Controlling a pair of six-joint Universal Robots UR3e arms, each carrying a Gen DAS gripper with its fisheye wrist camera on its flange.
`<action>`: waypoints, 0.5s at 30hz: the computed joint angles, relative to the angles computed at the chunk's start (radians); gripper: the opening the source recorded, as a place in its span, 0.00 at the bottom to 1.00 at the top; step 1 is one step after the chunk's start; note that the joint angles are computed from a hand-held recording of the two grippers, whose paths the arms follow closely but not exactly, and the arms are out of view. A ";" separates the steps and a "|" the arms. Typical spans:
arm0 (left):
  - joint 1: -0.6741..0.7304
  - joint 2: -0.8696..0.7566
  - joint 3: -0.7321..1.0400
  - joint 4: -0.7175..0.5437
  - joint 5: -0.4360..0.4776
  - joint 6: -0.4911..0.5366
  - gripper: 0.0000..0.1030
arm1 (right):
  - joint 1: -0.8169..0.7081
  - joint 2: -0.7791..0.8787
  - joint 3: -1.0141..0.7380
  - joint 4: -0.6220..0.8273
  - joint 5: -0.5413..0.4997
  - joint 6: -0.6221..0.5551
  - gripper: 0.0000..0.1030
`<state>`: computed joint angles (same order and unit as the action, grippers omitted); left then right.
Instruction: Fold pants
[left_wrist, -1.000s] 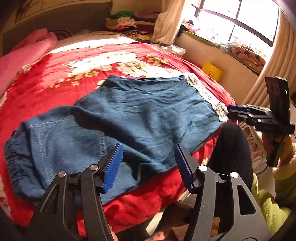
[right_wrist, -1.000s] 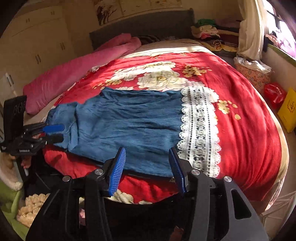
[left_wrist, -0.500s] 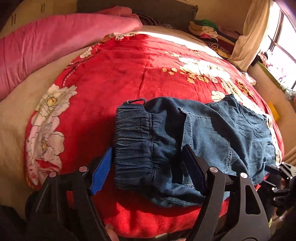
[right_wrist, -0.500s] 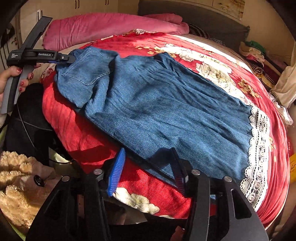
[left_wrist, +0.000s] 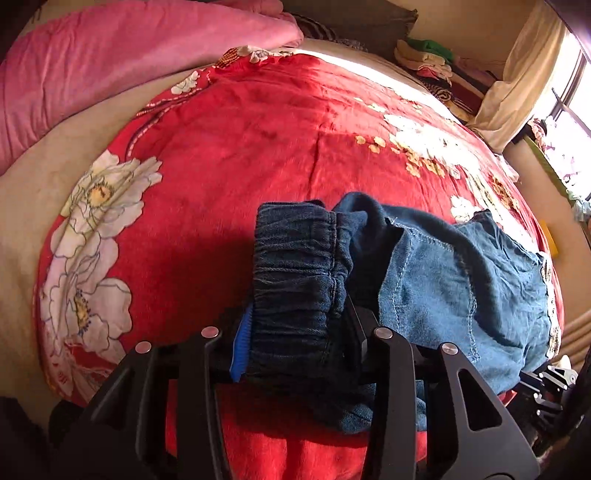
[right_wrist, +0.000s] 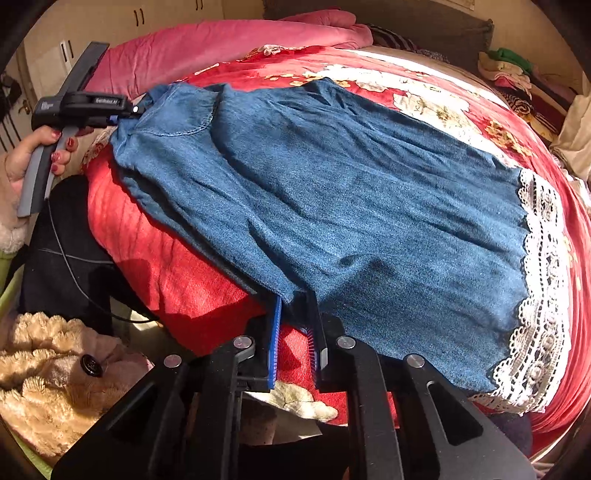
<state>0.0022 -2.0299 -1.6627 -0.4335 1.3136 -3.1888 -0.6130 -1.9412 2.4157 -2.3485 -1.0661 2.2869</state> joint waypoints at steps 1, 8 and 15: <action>0.011 0.010 -0.023 0.014 -0.015 0.003 0.33 | -0.010 -0.003 -0.004 0.020 0.010 -0.007 0.12; 0.038 0.126 -0.119 0.040 -0.037 0.006 0.47 | -0.154 -0.122 -0.072 0.361 0.136 -0.122 0.15; -0.015 0.247 -0.144 0.069 -0.064 -0.007 0.53 | -0.315 -0.180 -0.177 0.631 0.273 -0.217 0.18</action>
